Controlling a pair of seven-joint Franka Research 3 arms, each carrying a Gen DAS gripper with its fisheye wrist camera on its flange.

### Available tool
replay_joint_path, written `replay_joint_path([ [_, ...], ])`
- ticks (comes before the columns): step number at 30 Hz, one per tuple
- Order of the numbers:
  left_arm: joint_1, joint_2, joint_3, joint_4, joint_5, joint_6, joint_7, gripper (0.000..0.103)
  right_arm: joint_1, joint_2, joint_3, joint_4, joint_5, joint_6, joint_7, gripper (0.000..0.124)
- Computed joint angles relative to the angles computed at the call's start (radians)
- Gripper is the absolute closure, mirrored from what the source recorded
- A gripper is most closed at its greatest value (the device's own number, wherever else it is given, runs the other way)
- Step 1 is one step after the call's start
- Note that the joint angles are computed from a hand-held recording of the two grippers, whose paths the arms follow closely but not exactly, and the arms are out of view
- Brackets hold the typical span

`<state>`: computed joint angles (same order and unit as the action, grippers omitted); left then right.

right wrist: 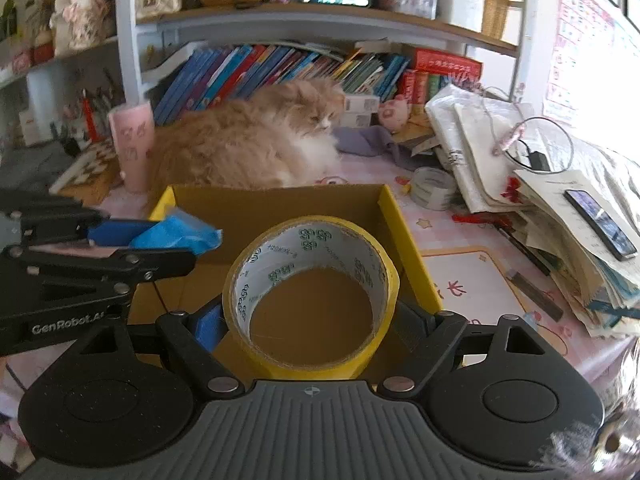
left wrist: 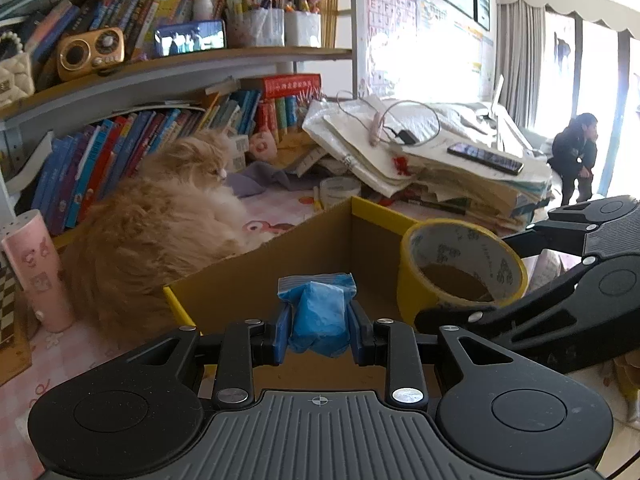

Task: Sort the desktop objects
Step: 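Lower the tape roll into the box and open the right tool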

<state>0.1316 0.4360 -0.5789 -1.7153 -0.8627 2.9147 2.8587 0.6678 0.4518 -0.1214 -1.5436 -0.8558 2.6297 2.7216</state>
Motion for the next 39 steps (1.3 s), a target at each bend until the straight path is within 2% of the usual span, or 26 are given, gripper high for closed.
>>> replay_joint_path([
  [4, -0.046, 0.026, 0.055, 0.032, 0.098, -0.017, -0.099, 0.074, -0.024, 0.037, 0.018, 0.039, 0.058, 0.0, -0.1, 0.041],
  [15, -0.098, 0.098, 0.125, 0.094, 0.407, -0.069, -0.34, 0.074, -0.053, 0.136, 0.028, 0.145, 0.278, -0.027, -0.39, 0.041],
  [21, -0.09, 0.124, 0.106, 0.107, 0.525, -0.068, -0.375, 0.074, -0.063, 0.178, 0.032, 0.196, 0.392, -0.075, -0.524, 0.041],
  [26, -0.086, 0.125, 0.099, 0.083, 0.609, -0.02, -0.385, 0.074, -0.091, 0.21, 0.056, 0.238, 0.508, -0.112, -0.606, 0.041],
  [32, -0.072, 0.128, 0.082, 0.062, 0.684, 0.019, -0.407, 0.074, -0.1, 0.223, 0.057, 0.241, 0.605, -0.114, -0.612, 0.041],
  [36, -0.054, 0.135, 0.063, 0.065, 0.709, 0.019, -0.427, 0.073, -0.088, 0.221, 0.044, 0.236, 0.608, -0.107, -0.613, 0.041],
  [39, -0.057, 0.134, 0.068, 0.065, 0.723, 0.024, -0.454, 0.068, -0.082, 0.222, 0.036, 0.237, 0.606, -0.102, -0.606, 0.041],
])
